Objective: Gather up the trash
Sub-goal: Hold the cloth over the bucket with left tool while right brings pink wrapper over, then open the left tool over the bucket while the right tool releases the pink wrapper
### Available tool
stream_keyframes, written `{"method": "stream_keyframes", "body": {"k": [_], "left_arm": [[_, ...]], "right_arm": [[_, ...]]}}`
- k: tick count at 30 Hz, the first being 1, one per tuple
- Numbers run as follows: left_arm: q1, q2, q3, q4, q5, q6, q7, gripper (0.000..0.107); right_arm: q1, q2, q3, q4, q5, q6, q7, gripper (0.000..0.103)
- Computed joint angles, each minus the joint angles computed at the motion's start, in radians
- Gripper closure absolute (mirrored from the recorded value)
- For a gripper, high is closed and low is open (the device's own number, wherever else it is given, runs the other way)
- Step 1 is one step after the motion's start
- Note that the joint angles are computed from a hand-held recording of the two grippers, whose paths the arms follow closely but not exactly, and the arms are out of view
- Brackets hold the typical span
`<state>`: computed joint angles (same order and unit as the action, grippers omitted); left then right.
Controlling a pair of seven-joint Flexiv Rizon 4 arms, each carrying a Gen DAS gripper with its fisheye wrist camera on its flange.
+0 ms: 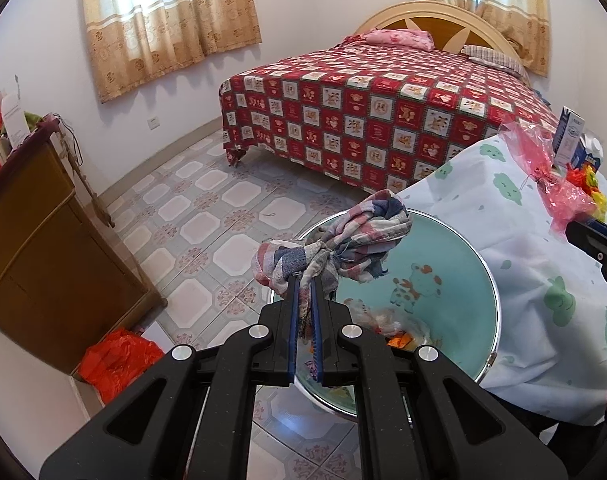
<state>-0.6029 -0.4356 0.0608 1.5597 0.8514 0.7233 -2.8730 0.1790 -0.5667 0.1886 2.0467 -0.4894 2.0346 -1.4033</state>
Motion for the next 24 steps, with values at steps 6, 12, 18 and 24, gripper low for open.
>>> {"method": "stream_keyframes", "body": {"k": [6,12,18,24], "left_arm": [[0.006,0.013,0.001,0.017,0.002,-0.002,-0.015,0.101],[0.013,0.016,-0.003,0.022,0.001,0.002,-0.022,0.101],[0.014,0.013,-0.005,0.015,0.005,0.003,-0.023,0.101],[0.014,0.012,-0.005,0.016,0.003,0.009,-0.023,0.100]], "right_arm": [[-0.007,-0.006,0.014,-0.009,-0.022,-0.005,-0.002,0.092],[-0.019,-0.014,0.029,-0.016,-0.052,-0.005,0.001,0.092],[-0.014,-0.017,0.031,-0.016,-0.065,-0.005,0.000,0.092],[-0.009,-0.015,0.032,-0.011,-0.070,-0.003,-0.002,0.092]]}}
